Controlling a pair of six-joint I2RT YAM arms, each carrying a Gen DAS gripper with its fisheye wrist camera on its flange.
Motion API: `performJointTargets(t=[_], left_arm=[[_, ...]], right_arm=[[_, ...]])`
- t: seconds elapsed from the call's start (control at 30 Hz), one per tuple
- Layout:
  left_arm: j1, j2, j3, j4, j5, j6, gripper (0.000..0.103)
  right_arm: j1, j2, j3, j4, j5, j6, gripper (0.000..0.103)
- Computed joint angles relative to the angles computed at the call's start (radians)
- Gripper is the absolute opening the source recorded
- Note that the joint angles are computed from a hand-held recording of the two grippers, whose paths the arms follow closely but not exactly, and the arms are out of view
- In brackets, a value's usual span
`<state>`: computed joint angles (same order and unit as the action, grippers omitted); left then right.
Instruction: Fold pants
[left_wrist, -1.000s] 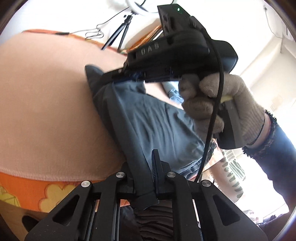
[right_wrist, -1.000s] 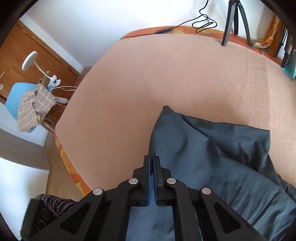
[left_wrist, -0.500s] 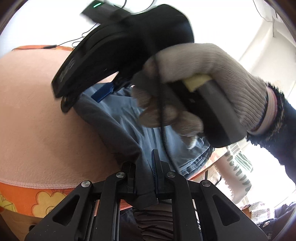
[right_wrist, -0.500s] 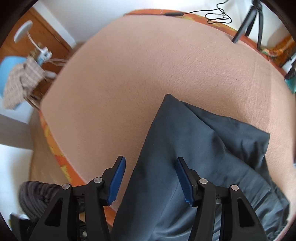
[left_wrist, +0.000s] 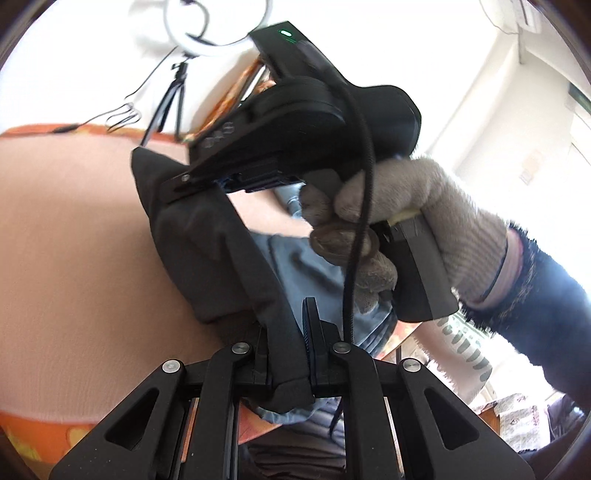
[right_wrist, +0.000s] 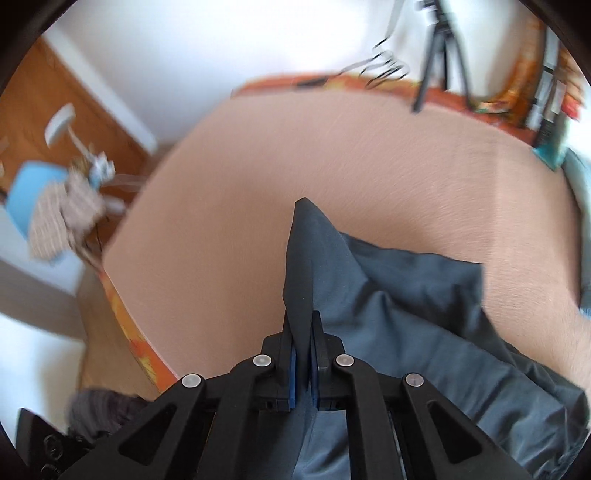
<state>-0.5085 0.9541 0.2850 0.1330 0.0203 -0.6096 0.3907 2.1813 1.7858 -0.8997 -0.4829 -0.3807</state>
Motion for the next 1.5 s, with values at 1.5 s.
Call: performJointTargets(t=[1.5], left_arm=[[-0.03, 0.67, 0.569, 0.01, 0.28, 0.173, 0.017]], right_arm=[[-0.67, 0.468, 0.762, -0.351, -0.029, -0.279, 0.002]])
